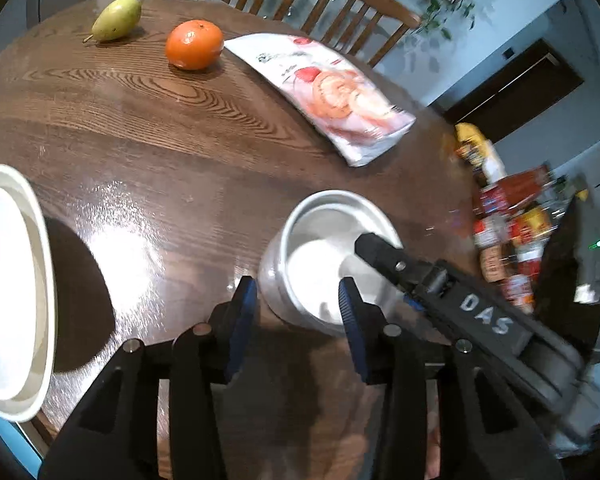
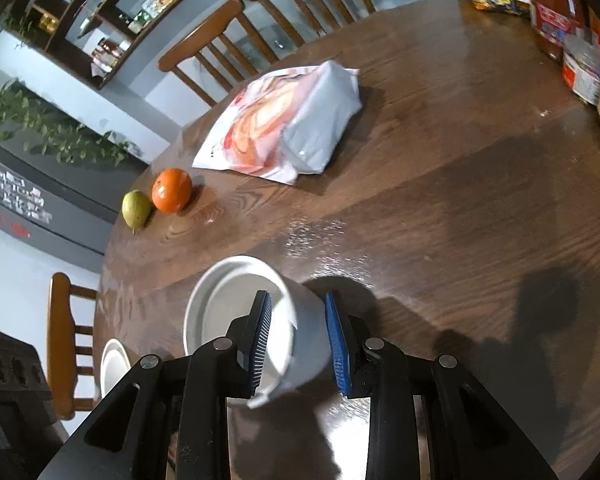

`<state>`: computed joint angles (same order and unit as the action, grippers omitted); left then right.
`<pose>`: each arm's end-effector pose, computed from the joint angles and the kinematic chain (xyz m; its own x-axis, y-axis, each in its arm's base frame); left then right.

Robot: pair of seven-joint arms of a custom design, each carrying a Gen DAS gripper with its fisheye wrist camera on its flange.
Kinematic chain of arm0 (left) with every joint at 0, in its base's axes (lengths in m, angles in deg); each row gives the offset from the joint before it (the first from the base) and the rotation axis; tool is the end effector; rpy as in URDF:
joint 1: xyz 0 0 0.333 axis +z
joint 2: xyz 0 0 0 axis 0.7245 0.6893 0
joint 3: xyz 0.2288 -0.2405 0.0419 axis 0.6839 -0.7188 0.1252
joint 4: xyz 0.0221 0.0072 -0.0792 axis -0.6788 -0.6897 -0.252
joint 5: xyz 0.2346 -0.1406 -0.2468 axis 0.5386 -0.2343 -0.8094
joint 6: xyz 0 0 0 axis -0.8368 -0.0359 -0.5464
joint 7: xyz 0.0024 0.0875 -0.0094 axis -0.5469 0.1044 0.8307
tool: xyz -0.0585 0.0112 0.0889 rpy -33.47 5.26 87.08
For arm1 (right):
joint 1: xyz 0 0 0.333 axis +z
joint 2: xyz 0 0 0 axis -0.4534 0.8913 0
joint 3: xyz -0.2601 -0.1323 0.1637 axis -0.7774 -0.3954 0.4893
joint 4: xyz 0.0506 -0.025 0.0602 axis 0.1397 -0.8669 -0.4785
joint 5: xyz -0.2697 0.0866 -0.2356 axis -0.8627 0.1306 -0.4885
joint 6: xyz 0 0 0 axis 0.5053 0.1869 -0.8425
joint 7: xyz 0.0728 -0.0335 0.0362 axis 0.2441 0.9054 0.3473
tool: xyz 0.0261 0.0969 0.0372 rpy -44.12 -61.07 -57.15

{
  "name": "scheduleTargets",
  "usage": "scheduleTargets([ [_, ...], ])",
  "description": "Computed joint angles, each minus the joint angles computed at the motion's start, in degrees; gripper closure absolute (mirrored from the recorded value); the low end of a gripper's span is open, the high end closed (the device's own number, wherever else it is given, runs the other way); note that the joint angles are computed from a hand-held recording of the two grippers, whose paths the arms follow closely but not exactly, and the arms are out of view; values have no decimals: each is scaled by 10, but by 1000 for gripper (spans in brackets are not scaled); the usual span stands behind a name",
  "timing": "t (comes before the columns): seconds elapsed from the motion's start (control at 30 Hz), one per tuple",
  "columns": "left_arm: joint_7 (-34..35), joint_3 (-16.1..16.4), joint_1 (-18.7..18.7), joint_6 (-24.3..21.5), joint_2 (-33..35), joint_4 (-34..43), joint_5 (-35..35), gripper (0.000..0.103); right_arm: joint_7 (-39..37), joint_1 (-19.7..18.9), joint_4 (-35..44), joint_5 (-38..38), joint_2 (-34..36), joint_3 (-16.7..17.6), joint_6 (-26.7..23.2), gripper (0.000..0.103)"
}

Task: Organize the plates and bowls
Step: 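Carry the ramekin toward the nested white bowls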

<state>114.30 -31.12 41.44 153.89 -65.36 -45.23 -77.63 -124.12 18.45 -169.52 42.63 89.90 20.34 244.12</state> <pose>0.5966 -0.2095 0.4110 -0.3398 -0.8445 0.4138 -0.9094 0.1829 -0.3734 0.5500 0.4175 0.3790 -0.4338 -0.6984 -0.5693 -0.6445 0.6821 -0.3456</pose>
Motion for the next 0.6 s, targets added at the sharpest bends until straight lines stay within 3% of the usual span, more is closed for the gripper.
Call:
scheduleTargets([
  [0.13,-10,-1,-4,17,20,11,18,66,-43,-19,55,16,24,29,-73,73],
  [0.33,17,-14,5,38,20,4,5,74,-36,-21,50,7,28,24,-49,73],
  [0.6,-24,1,-10,54,3,-13,55,75,-47,-24,45,14,27,32,-37,75],
])
